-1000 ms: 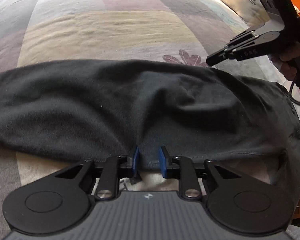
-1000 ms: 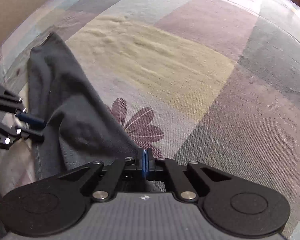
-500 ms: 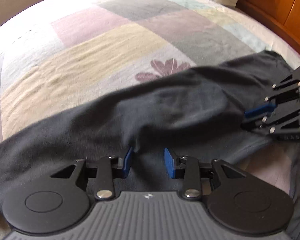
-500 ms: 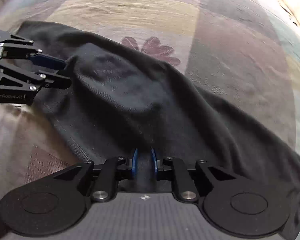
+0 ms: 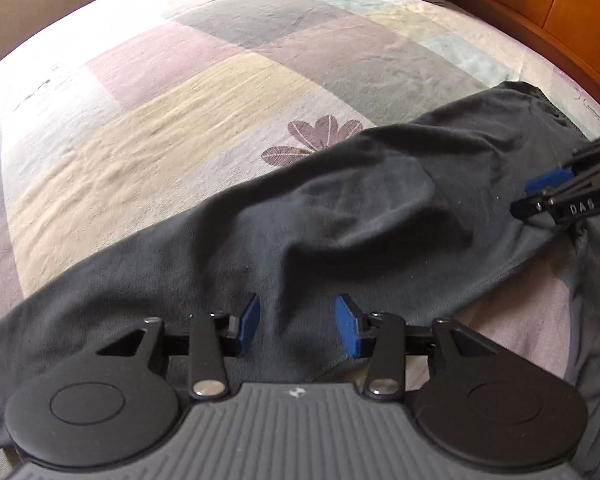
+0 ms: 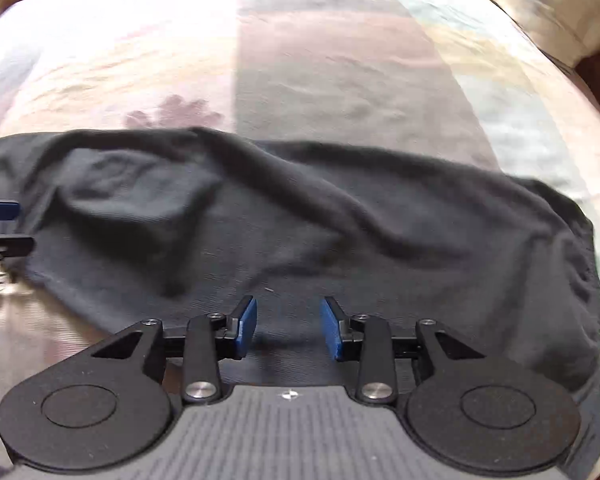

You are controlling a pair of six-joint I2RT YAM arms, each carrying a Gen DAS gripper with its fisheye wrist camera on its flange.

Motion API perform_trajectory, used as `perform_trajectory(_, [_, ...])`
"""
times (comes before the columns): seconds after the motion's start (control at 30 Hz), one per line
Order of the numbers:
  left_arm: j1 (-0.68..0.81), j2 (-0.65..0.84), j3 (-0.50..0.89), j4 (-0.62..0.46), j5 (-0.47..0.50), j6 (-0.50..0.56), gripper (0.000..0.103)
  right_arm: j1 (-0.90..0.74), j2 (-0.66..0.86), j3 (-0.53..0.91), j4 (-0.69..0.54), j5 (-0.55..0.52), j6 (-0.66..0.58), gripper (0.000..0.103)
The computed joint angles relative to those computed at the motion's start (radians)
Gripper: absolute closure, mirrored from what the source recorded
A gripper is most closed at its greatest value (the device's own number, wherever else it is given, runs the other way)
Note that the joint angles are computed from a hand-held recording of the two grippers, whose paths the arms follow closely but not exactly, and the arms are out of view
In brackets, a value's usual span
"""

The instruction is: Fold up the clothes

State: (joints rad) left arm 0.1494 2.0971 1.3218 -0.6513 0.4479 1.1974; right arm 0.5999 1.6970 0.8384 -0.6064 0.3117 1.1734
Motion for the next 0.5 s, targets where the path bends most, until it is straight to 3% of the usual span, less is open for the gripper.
perform_trajectory(0.1, [0.038,0.002,-0.040,0.028,-0.035,-0.002,0.057,0.057,-0.029,-0.061,0.039,-0.007,0.067,0.058])
perform_trajectory(0.17, [0.084,-0.007,-0.034,-0.028,-0.052,0.010,0.054,0.079,-0.029,-0.048,0.038,-0.056,0.059,0.042])
perform_trajectory(0.27, [0.088,-0.043,-0.024,-0.098,-0.122,0.059,0.053,0.067,-0.032,-0.035,0.054,-0.088,0.034,0.033])
perform_trajectory(0.33, [0.088,-0.044,0.011,-0.134,-0.098,0.069,0.053,0.046,-0.048,-0.037,0.077,-0.077,0.018,0.033])
perform_trajectory(0.4, [0.076,-0.058,0.025,-0.100,-0.039,0.048,0.051,0.024,-0.062,-0.038,0.101,-0.068,0.003,0.032])
perform_trajectory(0.47, [0.056,-0.056,0.041,-0.040,0.014,-0.001,0.042,0.015,-0.039,-0.011,0.101,-0.009,-0.008,0.017])
perform_trajectory(0.5, [0.043,-0.044,0.052,-0.002,0.024,-0.040,0.037,0.006,-0.011,0.007,0.112,0.021,-0.021,0.015])
